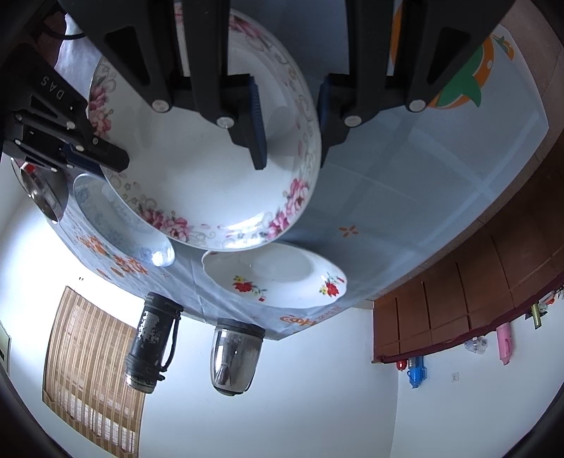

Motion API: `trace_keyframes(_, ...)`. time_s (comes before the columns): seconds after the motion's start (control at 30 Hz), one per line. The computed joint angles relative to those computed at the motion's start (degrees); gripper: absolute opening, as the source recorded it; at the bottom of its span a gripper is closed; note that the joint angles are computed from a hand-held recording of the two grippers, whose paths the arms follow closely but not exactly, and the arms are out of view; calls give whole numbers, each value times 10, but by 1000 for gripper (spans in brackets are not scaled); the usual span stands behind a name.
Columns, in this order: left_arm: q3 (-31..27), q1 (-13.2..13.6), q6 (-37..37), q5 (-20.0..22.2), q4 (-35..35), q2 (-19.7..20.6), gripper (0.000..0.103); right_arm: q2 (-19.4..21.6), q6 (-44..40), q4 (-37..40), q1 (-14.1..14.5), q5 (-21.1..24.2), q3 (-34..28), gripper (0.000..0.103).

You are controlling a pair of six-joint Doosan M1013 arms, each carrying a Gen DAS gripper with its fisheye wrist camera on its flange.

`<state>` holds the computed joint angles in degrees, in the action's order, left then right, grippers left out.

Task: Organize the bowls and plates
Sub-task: 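Close the left and right tools on the rim of the pink-floral plate, then lift the pink-floral plate with both tools and carry it over the blue-patterned plate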

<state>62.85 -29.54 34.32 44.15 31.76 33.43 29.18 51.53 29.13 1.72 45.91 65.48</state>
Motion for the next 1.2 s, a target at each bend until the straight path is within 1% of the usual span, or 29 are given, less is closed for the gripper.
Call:
trace_keyframes(0.47, -43, -2, 17, 8, 10, 17, 23, 2, 13, 4, -7, -14, -9, 17)
trace_keyframes(1.03, -123, -10, 52, 24, 27, 51, 23, 7, 22, 23, -23, -41, -32, 17)
trace_keyframes(1.2, -147, -12, 74, 28, 17, 63, 23, 7, 28, 27, -28, -56, -34, 17)
